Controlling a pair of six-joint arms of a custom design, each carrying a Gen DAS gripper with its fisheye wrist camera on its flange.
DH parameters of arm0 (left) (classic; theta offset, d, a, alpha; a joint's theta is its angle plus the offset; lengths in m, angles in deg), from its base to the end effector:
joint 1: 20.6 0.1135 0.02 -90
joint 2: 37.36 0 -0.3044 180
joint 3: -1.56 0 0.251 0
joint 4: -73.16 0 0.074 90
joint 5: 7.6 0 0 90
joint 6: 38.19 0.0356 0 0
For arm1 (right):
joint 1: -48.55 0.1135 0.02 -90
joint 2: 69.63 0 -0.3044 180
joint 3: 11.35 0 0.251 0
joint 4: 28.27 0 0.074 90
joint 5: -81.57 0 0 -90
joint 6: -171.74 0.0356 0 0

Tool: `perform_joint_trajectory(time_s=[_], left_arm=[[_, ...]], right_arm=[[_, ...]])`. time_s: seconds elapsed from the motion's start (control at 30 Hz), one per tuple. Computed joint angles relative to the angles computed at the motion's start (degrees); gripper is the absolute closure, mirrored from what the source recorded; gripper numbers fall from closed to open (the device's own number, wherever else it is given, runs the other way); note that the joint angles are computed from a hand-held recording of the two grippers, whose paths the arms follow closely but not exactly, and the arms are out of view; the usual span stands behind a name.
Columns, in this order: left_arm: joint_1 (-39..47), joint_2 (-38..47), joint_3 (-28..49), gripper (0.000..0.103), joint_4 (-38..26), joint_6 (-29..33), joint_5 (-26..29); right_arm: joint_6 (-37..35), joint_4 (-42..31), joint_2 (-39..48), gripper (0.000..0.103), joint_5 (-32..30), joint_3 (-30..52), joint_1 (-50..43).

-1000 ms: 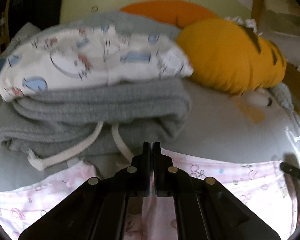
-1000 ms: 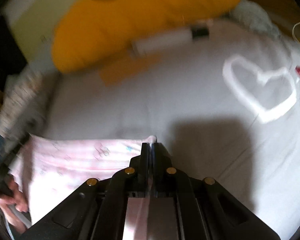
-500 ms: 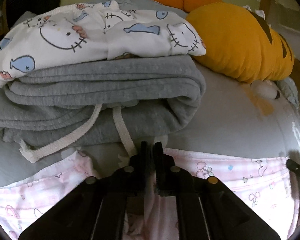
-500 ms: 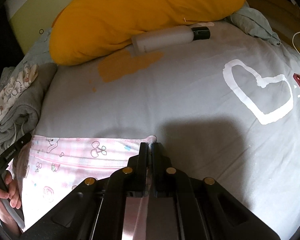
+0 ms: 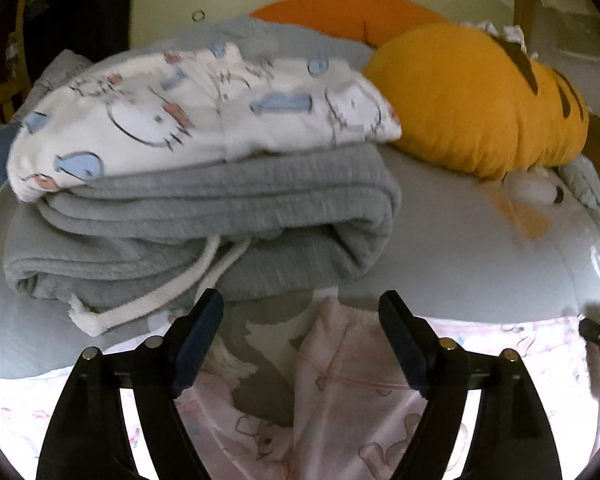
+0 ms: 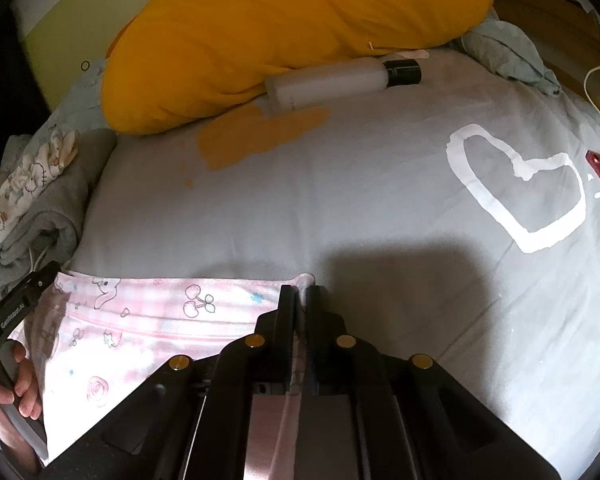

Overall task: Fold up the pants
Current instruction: 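Open both grippers and release the pink pants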

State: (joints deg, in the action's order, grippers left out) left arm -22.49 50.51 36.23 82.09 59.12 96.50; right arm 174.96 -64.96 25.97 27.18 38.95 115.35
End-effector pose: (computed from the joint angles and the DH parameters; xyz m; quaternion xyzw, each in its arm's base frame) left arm 0.2363 -0.0165 0.1409 0.1209 0.9077 -0.0947 0.3905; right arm 0.1138 0.2130 0.1361 0.2378 0.9198 0.0126 0.3119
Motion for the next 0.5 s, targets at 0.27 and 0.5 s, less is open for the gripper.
perform_joint_trajectory(time_s=[0.27,0.5], left_arm=[[6.12,-8.12,-6.53,0.011,9.04,1.12,5.67],[11.13,-18.01,-9.20,0.010,8.25,0.86,9.88]], right_arm=[[6.22,-14.41,2.11,0.038,10.34,7.23,5.61],[20.29,-24.93,1.58,0.017,18.70,8.87,10.20]])
